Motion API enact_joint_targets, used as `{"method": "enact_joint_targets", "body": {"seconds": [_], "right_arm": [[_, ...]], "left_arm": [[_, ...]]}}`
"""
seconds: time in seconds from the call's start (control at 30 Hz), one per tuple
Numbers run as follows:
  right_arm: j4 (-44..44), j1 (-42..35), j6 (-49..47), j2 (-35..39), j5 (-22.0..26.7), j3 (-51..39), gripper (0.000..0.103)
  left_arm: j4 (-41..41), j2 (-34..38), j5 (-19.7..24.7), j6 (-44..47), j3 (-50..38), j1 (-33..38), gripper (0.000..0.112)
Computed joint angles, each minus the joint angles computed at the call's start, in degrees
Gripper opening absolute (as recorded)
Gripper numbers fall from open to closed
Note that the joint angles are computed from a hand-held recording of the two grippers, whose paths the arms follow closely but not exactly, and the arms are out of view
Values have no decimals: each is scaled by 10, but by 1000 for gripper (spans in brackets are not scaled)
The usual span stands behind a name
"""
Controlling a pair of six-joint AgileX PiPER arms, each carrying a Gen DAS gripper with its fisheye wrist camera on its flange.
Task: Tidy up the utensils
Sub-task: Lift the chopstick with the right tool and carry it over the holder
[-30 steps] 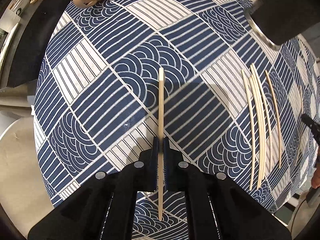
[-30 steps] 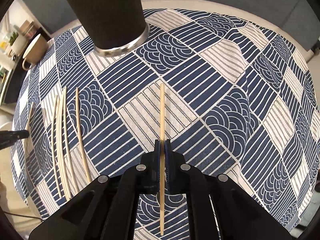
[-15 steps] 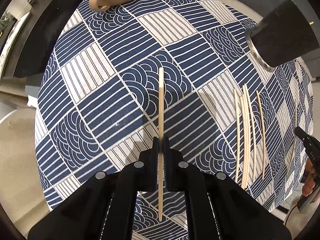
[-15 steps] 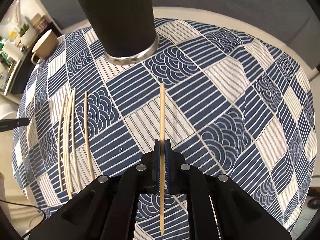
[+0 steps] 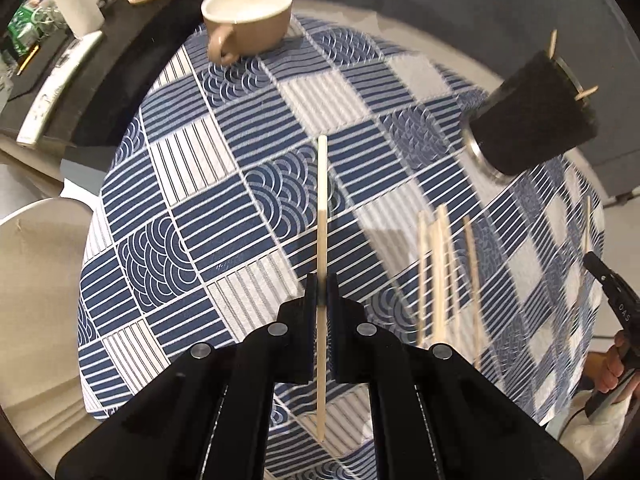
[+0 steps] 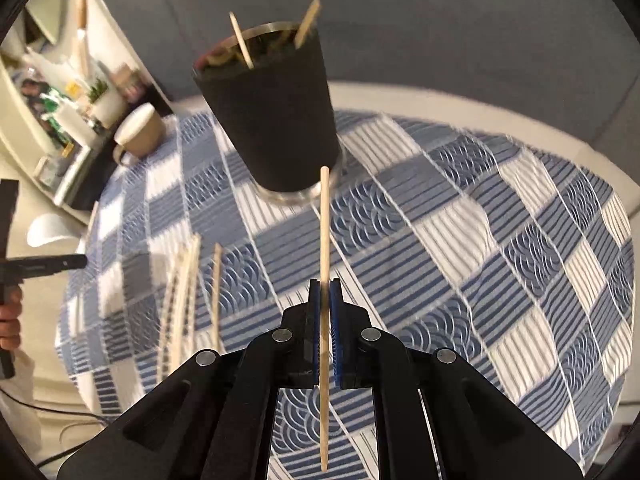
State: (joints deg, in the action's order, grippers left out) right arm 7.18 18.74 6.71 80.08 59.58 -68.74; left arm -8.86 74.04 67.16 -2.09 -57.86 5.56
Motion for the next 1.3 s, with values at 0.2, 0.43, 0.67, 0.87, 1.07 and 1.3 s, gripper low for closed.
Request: {"method": "enact_joint_targets", "body": {"seconds": [0.2,0.43,0.67,0.87,1.07,1.3], "right_arm": [[34,-12,-69,20,0,-45,5],[73,-30,-124,32,4,-81,5],[98,-47,-137,37,-3,-146,5],[141,-68,-138,53,-36,-200,5],[149,-66,-123,76,-88,-241,5],[163,-55,-139,103,-163,-267,5]], "left_arm": [[11,-25,2,-85,-24,-35,5],[21,-11,3,-127,-81,-79,5],[-24,16,6,-94,-180,-100,5],[-141,53,-27,0,-257,-94,5],[-186,118,-48,60,-345,-120,5],[-275,180,-101,148,-398,-123,5]]}}
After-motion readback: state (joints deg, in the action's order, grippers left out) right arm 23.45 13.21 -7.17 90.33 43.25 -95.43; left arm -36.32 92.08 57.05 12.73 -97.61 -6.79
